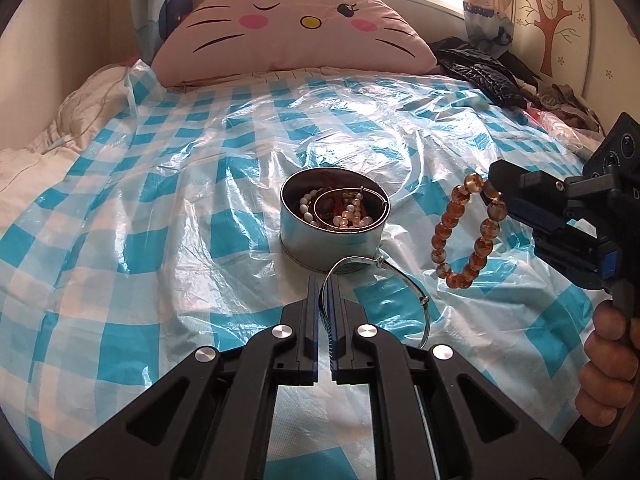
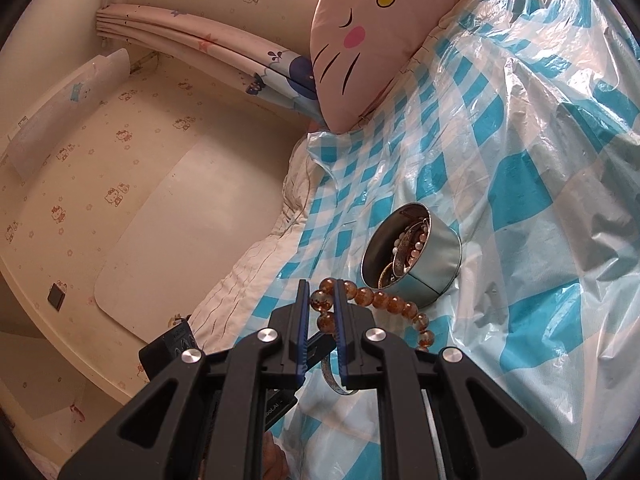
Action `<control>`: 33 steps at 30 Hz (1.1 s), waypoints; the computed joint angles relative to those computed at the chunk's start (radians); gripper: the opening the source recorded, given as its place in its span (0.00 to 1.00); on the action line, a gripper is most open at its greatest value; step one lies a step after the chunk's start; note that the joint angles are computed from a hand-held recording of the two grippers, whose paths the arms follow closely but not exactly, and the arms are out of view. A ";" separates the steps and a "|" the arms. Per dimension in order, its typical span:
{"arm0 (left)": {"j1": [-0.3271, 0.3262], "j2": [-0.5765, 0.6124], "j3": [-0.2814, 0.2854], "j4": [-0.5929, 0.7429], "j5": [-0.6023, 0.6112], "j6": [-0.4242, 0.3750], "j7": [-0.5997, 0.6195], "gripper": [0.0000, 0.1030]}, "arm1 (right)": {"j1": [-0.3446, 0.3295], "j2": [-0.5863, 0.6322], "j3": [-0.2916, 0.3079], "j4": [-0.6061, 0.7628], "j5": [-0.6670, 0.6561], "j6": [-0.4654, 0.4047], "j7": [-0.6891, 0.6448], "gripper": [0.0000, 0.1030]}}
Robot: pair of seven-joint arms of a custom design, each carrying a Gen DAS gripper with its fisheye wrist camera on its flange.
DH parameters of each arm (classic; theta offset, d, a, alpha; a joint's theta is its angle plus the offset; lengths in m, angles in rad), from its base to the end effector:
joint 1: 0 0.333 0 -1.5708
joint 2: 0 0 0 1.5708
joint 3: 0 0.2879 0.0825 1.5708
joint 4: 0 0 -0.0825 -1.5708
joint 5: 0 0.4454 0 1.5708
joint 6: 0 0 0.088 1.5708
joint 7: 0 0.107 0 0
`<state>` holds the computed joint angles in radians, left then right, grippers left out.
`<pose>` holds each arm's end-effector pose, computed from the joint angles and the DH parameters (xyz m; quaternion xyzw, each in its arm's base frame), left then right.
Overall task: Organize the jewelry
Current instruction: 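Lift the bangle with the left tool while the right tool carries the amber bracelet over the tin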
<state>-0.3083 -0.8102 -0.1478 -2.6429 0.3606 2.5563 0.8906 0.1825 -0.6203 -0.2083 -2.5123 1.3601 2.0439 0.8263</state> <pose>0.3908 -0.1985 0.5287 -0.6509 0.6506 -0.2837 0.2694 0.4667 0.0395 0.5023 -0.5803 0.5214 0.2175 0.5865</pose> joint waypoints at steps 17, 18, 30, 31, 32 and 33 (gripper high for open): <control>0.038 -0.005 0.000 -0.002 0.024 0.059 -0.043 0.04 | 0.009 0.032 -0.024 0.011 0.109 -0.049 -0.040 0.12; 0.042 -0.008 -0.001 -0.002 0.026 0.062 -0.049 0.04 | 0.010 0.032 -0.024 0.011 0.116 -0.050 -0.041 0.12; 0.070 0.029 -0.001 0.050 0.044 0.091 -0.087 0.04 | 0.030 0.066 -0.027 0.042 0.239 -0.051 -0.072 0.13; 0.075 0.039 -0.003 0.061 0.047 0.098 -0.093 0.04 | 0.033 0.073 -0.027 0.049 0.253 -0.054 -0.078 0.13; 0.081 0.051 -0.005 0.072 0.049 0.106 -0.099 0.04 | 0.035 0.079 -0.027 0.055 0.268 -0.054 -0.086 0.13; 0.085 0.063 -0.007 0.084 0.052 0.113 -0.105 0.04 | 0.037 0.085 -0.027 0.063 0.281 -0.053 -0.093 0.13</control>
